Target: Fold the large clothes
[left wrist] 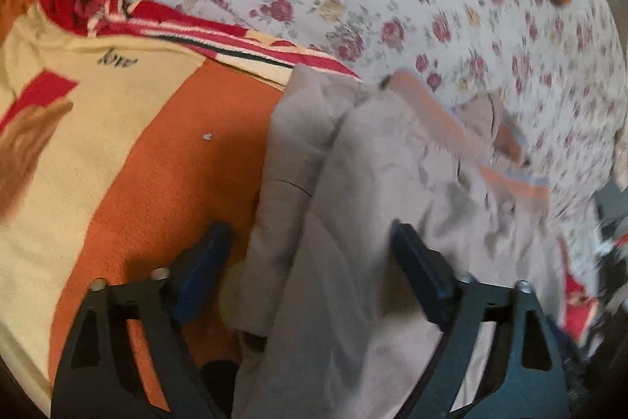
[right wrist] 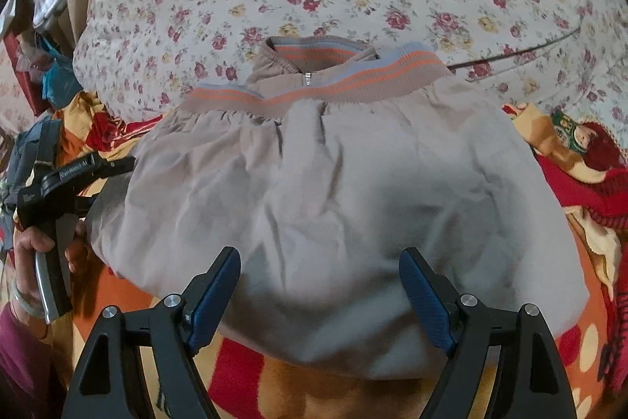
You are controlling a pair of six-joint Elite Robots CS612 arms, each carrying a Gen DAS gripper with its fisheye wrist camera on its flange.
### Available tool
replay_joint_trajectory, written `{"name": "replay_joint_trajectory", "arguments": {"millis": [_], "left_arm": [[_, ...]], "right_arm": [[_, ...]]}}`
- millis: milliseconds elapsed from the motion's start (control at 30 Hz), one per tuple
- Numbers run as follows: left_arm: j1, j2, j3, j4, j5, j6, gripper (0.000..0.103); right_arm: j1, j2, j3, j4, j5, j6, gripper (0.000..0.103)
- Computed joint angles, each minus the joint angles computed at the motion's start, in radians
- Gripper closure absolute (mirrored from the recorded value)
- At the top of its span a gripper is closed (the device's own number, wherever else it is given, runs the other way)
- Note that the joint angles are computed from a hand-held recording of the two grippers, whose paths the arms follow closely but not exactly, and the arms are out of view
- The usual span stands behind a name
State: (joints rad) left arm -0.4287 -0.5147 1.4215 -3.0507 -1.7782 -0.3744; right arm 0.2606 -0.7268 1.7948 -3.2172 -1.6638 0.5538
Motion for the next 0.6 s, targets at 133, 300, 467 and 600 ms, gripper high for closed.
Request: {"name": "replay_joint_trajectory", "arguments": {"millis": [133,300,467,600], "left_arm": [[-0.005,-0.001,-0.003,0.021,-0.019,0.022,0.021],[-0.003,0.003,-0.006,0.024,-0.03,0.02,0.021],[-0.005,0.004,-0.003,0.014,-0.02,0.02,0.02],[-0.006,0.004,-0.004,0.014,-0.019,0.021,0.02]], "right_arm": [[-0.001,0.005,-0.001,-0.002,0.007,0.017,0.021],[-0.002,0.008,-0.006,-0.006,0.017,0.029,0.02],[-0.005,0.009,-0.007,-0.013,0.014,0.034,0.02],[-0.007,0.013,-0.008,-0.008,0.015,0.034,0.019]]}}
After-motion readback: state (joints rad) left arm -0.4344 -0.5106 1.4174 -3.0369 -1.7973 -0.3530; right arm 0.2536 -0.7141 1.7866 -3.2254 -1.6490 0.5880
